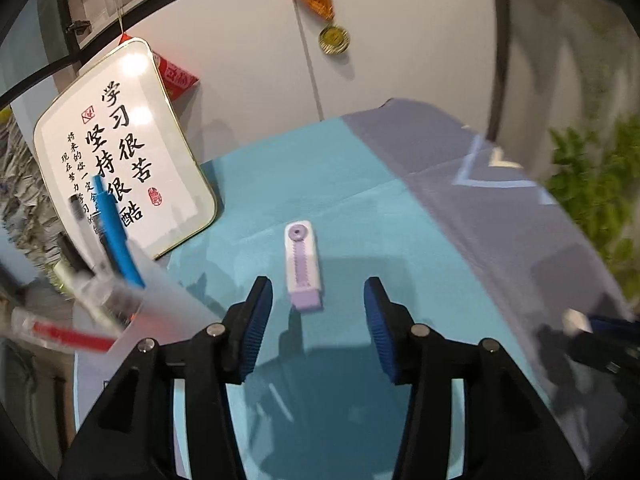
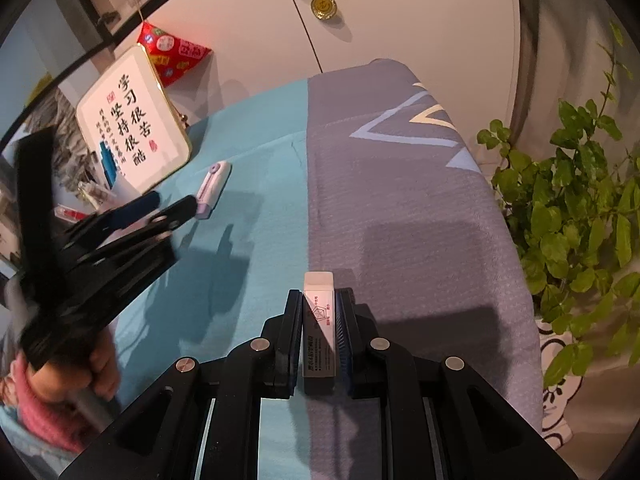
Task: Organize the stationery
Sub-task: 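Grasp the lavender correction tape with the left tool while the right tool holds the eraser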
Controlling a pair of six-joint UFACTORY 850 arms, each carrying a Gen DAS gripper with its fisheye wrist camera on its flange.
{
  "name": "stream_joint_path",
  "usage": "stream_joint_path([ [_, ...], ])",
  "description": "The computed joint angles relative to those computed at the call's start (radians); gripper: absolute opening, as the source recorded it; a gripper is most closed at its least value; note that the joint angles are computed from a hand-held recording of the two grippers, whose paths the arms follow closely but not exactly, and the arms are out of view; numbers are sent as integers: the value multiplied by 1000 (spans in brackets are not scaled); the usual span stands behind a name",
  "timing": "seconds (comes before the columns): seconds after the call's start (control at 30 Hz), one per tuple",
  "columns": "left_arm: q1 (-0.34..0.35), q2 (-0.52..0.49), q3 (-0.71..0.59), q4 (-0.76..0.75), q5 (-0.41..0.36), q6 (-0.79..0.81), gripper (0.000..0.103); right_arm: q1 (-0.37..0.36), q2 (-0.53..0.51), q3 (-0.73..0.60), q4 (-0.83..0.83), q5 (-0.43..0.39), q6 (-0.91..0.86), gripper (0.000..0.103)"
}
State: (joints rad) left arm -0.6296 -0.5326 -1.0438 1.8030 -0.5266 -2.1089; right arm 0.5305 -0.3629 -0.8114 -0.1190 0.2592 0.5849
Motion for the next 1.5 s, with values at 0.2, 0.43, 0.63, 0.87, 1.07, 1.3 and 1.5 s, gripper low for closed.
stream_joint_path([
  [0.2,23,-84,-105,-161,-35,162,50,-27,-20,1,-172,66,147,17],
  [0.43,54,-124,-155,-236,46,228,40,-44,-35,-7,-277,121,227,17],
  [0.63,60,-97,-134,-240,106,220,24,-48,-32,0,-278,138,235,17],
  [0.87,24,22,28,-97,219,106,24,-40,-16,13,-246,121,212,17],
  [1.07,-19,164,229,47,296,39,25,-9,-20,2,-210,46,147,17],
  [1.3,-13,214,293,251,304,-181,46,22,-37,-21,-166,-18,98,17],
  [1.5,-12,144,201,173,319,-72,46,31,-23,-24,20,-67,-75,22],
])
